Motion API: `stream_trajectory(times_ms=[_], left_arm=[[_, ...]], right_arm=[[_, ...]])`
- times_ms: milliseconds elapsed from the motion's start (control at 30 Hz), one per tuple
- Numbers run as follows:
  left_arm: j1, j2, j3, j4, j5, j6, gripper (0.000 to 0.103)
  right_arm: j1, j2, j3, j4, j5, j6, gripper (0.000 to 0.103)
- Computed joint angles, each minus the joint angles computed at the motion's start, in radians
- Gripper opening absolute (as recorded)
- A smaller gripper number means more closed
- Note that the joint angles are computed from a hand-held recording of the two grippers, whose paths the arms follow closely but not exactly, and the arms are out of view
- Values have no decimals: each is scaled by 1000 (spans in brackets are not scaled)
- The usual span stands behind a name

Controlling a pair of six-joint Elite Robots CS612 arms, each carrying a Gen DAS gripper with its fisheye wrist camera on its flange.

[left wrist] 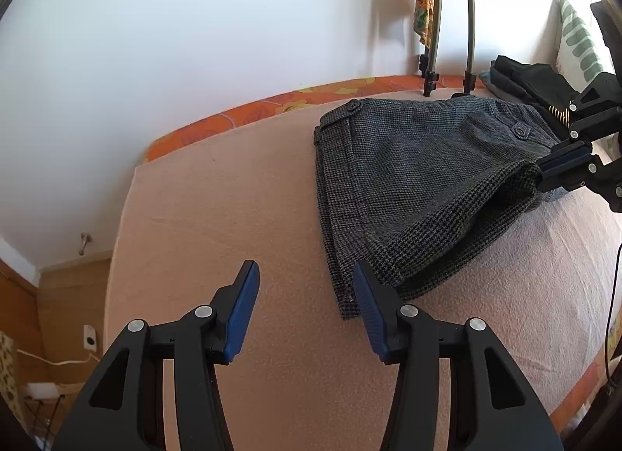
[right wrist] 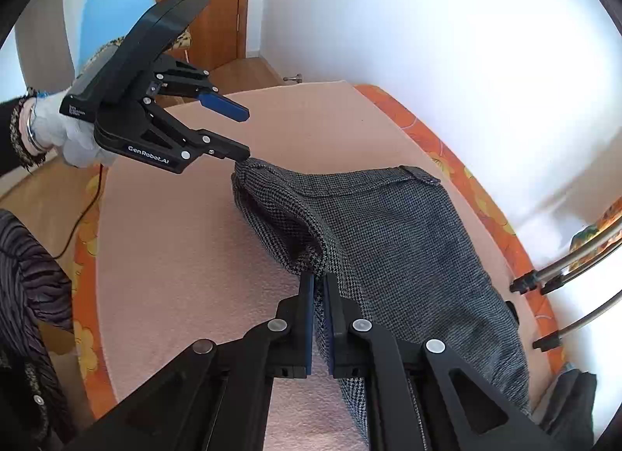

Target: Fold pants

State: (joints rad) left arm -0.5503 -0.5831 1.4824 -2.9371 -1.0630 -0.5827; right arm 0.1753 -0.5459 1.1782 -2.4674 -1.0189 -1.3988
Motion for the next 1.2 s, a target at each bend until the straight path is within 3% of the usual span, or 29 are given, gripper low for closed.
stream_trajectory(times_ms=[133, 233, 300, 367, 433, 533, 667, 767, 900, 1000, 1200], left_arm=[[-3, 7, -22, -9, -21, 17, 49], [-11, 20, -52, -12, -41, 62, 49], [-16, 29, -75, -19, -65, 101, 49], [-24, 42, -102, -16, -76, 137, 49], [-30, 62, -139, -5, -85, 179, 49], [-39, 100, -209, 47, -96, 242, 49], [-38, 140, -273, 129, -129, 261, 49], [-40, 156, -291, 178, -129, 273, 50], [-41, 137, -290, 190, -117, 265, 49], [-44, 132, -314, 173, -96, 284, 49], [-45, 213, -501, 239, -130, 347, 49]], right_arm=[[-2, -6, 18, 66, -10, -42, 2], [-5, -13, 58, 44, -20, -24, 4], [-22, -18, 61, 85, 4, 33, 21], [-47, -18, 69, 44, 31, 134, 34], [-70, -12, 73, -39, 26, 274, 35], [-102, 9, 52, -144, -27, 545, 38], [-142, 31, 32, -231, -116, 854, 59], [-161, 48, 12, -208, -128, 976, 60], [-179, 67, -4, -191, -67, 1066, 69], [-185, 84, -13, -182, -11, 1135, 71], [-194, 117, -33, -196, 75, 1283, 71]])
